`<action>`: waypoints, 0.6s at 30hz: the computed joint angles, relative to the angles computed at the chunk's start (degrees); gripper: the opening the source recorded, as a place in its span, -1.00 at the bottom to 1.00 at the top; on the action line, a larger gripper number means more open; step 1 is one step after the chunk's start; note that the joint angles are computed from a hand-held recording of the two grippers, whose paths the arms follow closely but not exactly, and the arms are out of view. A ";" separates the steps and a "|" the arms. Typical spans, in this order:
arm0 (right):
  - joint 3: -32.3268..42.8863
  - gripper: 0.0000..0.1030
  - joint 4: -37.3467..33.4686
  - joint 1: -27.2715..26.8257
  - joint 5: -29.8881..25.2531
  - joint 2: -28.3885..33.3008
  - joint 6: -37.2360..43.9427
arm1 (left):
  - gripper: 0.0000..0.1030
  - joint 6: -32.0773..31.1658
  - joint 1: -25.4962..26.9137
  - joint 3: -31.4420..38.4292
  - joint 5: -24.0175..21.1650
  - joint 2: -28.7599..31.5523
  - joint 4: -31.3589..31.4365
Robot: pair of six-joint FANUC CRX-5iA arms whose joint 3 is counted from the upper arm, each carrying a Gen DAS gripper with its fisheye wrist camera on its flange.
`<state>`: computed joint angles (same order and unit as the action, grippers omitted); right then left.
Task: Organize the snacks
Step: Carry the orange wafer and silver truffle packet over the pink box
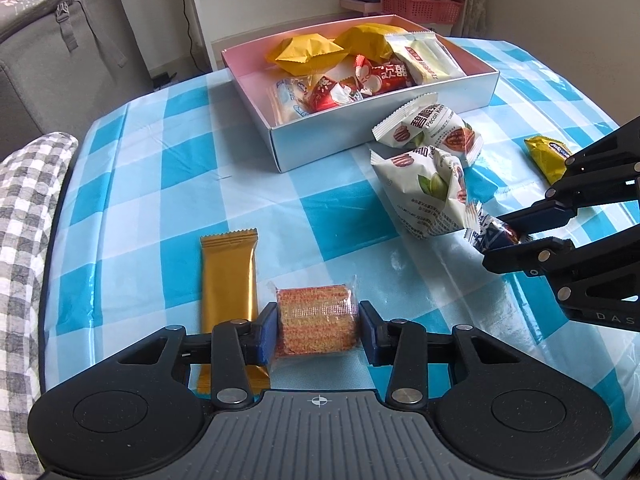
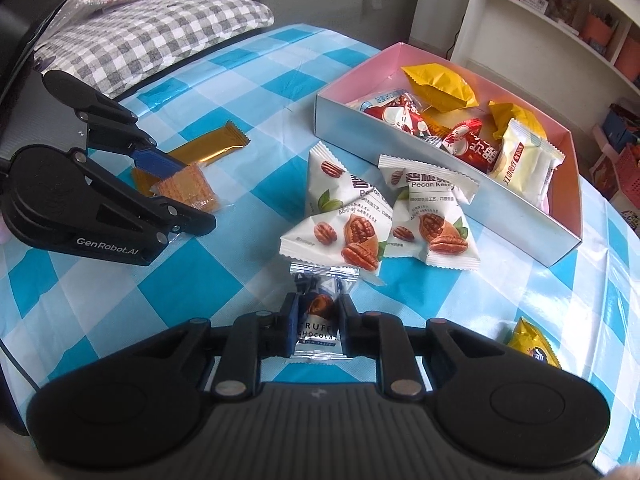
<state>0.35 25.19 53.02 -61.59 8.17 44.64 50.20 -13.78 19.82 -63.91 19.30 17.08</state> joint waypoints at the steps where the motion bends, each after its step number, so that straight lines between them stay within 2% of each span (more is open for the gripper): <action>1: -0.20 -0.65 0.25 0.00 -0.02 -0.22 -0.41 | -0.23 -0.08 0.00 -0.10 0.21 -0.09 0.20; 18: -2.34 -0.66 5.34 -0.41 0.34 -2.77 -7.53 | -0.23 -0.32 0.02 -0.36 3.36 -0.74 4.07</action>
<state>-2.00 30.53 52.61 -61.25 5.40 37.11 49.88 -13.76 19.46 -60.55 18.56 21.16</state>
